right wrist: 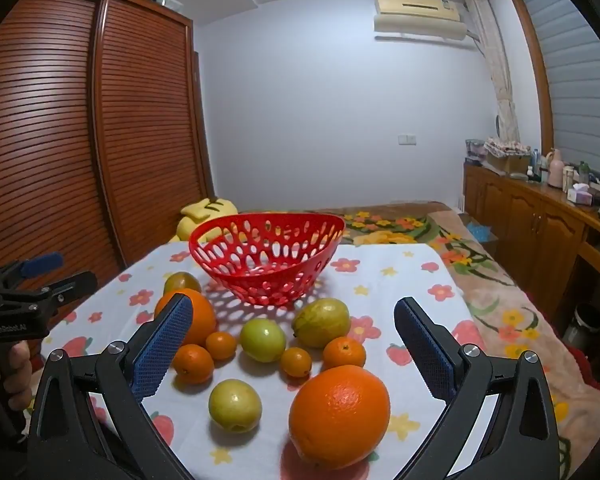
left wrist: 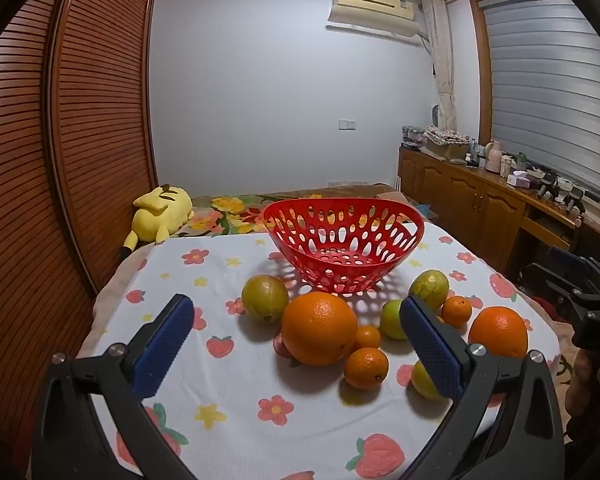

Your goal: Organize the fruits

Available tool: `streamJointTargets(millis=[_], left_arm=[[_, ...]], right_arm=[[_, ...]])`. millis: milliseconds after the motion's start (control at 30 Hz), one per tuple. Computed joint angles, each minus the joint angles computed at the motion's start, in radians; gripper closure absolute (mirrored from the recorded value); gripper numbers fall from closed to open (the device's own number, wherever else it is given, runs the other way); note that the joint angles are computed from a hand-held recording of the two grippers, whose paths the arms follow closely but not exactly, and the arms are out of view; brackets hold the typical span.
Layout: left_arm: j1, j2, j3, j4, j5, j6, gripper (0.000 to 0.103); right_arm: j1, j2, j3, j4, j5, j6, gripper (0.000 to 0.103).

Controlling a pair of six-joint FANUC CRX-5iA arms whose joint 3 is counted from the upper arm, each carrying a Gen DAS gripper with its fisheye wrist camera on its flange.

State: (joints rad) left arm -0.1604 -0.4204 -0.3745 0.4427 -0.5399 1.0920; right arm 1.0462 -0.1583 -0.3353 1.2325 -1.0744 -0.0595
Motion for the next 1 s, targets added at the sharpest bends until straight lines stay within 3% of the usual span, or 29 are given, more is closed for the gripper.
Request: streamJointTargets(millis=[1000], left_arm=[[0.009,-0.010,-0.002,0.030,-0.002,-0.029,0.000]], right_arm=[[0.009,0.003,0.001,-0.002,-0.006,-0.003,0.000]])
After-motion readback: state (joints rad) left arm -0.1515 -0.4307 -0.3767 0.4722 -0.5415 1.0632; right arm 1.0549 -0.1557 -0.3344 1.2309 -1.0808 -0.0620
